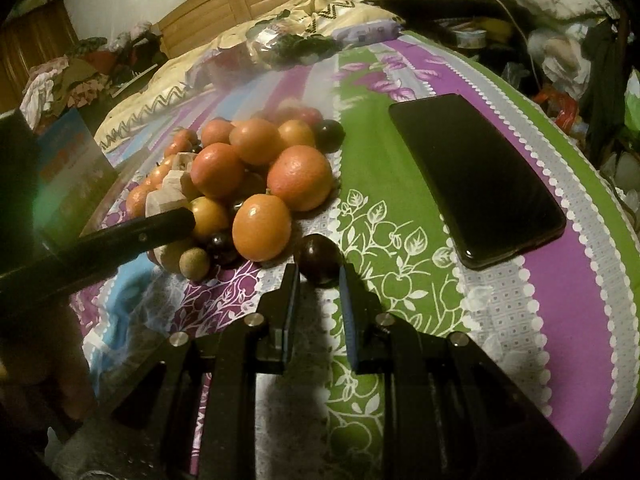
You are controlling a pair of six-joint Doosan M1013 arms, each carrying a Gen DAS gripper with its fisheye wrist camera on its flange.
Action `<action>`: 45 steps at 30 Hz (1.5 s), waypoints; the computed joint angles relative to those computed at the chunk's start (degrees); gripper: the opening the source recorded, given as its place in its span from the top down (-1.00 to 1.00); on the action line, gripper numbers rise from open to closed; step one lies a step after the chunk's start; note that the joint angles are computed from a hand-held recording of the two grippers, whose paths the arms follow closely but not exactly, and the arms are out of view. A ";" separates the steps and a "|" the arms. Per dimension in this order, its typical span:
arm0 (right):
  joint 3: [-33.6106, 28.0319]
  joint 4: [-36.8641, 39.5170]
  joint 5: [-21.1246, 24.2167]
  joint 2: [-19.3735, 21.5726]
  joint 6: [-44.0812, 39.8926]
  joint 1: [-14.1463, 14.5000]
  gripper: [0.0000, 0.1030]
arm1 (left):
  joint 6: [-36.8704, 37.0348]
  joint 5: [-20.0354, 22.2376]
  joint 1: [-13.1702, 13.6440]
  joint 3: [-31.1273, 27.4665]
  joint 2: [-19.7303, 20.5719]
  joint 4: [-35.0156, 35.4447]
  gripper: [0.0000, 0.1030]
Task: Organize fruits
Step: 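Grasp a round pale taro slice with the left tool, then grasp a dark plum with the right tool while the left tool holds the taro slice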
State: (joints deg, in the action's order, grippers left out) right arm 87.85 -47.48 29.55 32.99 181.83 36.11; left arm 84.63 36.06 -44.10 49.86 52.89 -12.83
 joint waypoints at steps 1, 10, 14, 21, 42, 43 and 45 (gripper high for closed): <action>0.03 -0.13 0.05 -0.03 0.13 0.01 0.60 | -0.12 -0.27 0.01 0.21 -0.15 0.13 0.32; -3.04 4.05 8.15 0.42 -4.46 0.99 0.60 | -6.89 -1.72 -0.01 5.35 -4.53 6.93 0.32; -4.74 4.45 10.40 -0.01 -6.11 1.88 0.61 | -11.80 -3.93 0.21 9.98 -8.36 11.93 0.32; -8.77 2.24 11.96 -0.40 -8.97 3.82 0.69 | -17.17 -7.74 1.27 16.36 -13.95 16.41 0.32; -3.21 5.98 8.03 -0.06 -13.02 1.31 0.41 | -16.77 -10.07 3.06 22.17 -17.84 12.88 0.32; -3.92 5.95 8.41 0.71 -13.44 1.03 0.41 | -16.35 -9.63 3.06 21.84 -17.56 12.32 0.32; -5.25 6.44 9.75 1.92 -15.20 0.59 0.44 | -16.30 -9.09 3.05 21.56 -17.31 12.02 0.31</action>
State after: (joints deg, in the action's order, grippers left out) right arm 82.60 -41.04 39.29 34.91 166.63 36.70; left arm 68.34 26.98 -41.05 71.43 35.58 -0.80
